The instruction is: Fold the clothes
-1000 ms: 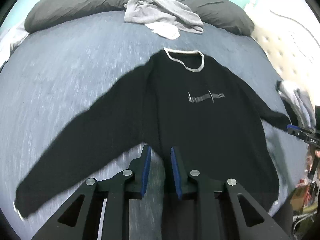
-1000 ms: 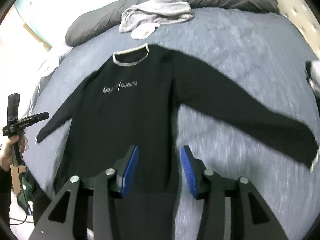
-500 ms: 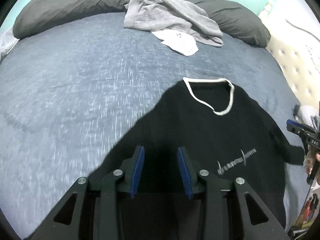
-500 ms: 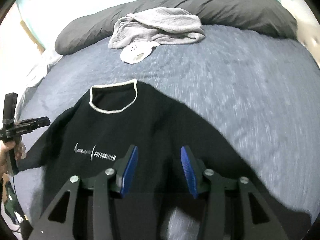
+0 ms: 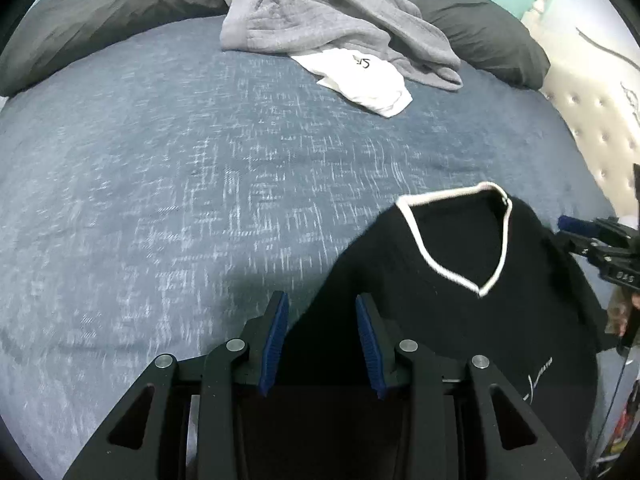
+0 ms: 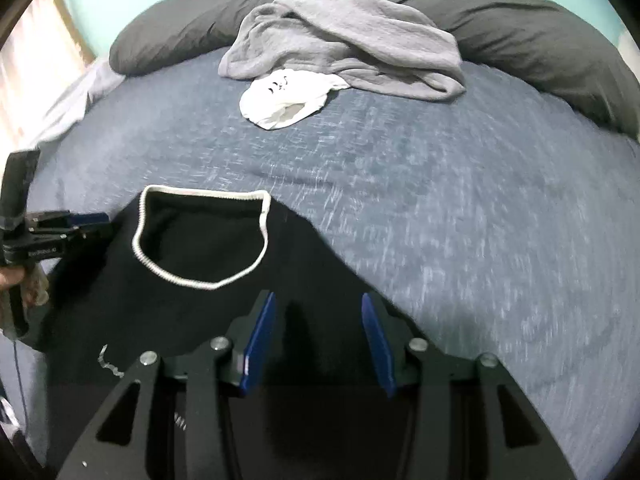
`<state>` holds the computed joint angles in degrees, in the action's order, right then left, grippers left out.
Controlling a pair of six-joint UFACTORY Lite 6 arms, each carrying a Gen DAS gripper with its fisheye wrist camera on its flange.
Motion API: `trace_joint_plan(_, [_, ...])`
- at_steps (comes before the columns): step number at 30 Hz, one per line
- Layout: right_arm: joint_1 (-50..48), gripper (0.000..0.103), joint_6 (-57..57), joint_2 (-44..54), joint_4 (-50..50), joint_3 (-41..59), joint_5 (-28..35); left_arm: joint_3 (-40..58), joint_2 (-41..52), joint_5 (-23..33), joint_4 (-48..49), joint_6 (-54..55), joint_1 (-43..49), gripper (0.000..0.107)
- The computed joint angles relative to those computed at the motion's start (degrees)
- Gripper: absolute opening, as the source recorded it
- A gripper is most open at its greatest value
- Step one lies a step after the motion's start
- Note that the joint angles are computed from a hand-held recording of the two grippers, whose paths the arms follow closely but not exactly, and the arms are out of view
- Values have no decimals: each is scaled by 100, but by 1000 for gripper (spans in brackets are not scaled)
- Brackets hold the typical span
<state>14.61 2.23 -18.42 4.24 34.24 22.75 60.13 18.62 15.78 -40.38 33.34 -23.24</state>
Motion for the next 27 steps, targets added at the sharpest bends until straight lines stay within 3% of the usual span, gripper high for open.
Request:
trace_joint_plan(5, [43,46,-162,1108,-257,587,-379,366,407,59,-694,934,69,38])
trace_joint_plan(8, [27,46,-711,1366,138,680,-606,386,498,126,-1333,1772,44,37])
trace_joint_plan(9, [52,46,-850,1427,246,685,-667,401,540,118,-1301,1806,-4,32])
trace_joint_plan(10, [89,42,-953,1494,322,690,-723,427,587,101,-1167,1729,-66,25])
trace_joint_plan(13, [283,20,-672,1644,-49,662,-790,441,642,5,-941,1505,-164,18])
trace_joint_plan(16, [356,9,-412,1434,-280,413,-966,335,535,-97,-918,1470,-173,6])
trace_joint_plan(19, [357,6,-300,1174,-376,272,-990,245,380,-229,-371,924,-251,5])
trace_joint_plan(27, [501,5,1090,577,-1669,231,-860,372,19,-433,3060,-2560,-560,3])
